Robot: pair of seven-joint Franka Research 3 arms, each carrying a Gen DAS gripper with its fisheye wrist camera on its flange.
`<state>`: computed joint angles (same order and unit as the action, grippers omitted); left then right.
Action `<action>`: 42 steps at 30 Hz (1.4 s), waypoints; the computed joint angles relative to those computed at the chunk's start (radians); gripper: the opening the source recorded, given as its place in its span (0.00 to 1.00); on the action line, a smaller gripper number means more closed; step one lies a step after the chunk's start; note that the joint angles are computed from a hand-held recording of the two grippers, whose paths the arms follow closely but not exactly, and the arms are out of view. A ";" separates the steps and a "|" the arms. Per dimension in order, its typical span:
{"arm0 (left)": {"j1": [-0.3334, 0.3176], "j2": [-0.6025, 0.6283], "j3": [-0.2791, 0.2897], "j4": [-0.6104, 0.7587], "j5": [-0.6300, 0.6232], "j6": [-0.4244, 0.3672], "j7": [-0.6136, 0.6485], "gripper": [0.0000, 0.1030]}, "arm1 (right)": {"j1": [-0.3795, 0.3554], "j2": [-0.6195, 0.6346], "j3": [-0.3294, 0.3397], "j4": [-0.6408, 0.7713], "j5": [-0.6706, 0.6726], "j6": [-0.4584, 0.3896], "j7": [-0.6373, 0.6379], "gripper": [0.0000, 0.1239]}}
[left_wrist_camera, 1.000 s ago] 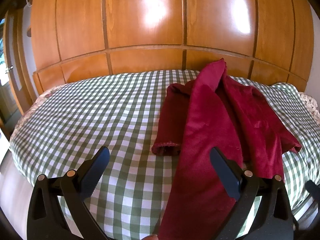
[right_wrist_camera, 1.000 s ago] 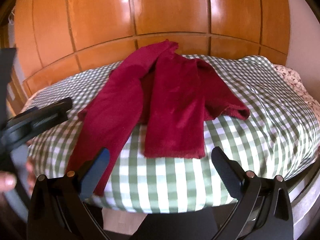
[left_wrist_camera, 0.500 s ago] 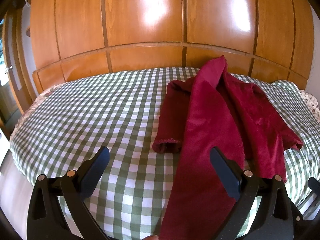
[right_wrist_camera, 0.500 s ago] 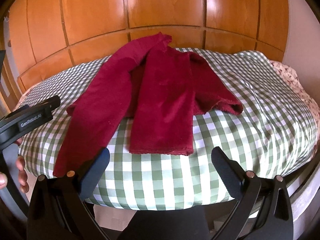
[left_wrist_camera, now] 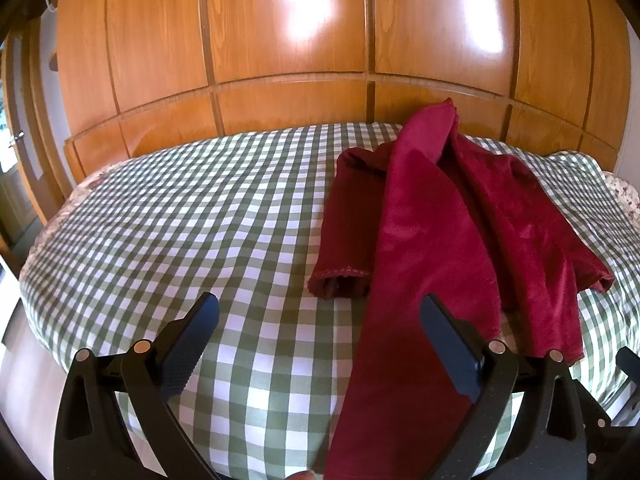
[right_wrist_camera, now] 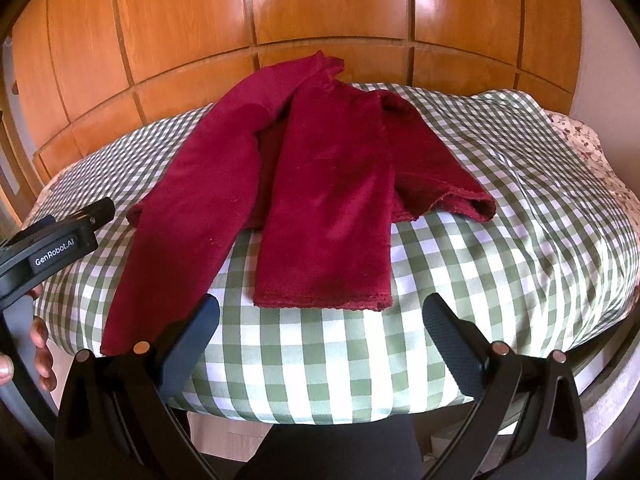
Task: Fold small clothes
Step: 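Move both grippers toward the crumpled dark red sweater on the bed, then grasp the sweater hem with the left gripper while the right gripper grasps the hem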
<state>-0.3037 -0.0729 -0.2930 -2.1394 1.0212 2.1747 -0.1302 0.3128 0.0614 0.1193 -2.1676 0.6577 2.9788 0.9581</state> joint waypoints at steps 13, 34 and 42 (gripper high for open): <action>0.009 -0.007 0.006 -0.013 -0.018 0.028 0.019 0.96 | 0.002 0.016 -0.001 0.022 -0.033 0.005 0.036 0.81; 0.049 0.045 0.057 -0.087 -0.283 0.400 0.385 0.37 | -0.039 0.242 0.033 0.288 -0.255 -0.131 -0.002 0.06; 0.106 -0.055 0.090 -0.211 -0.397 0.752 0.510 0.06 | -0.102 0.281 -0.011 0.472 -0.171 -0.128 -0.051 0.05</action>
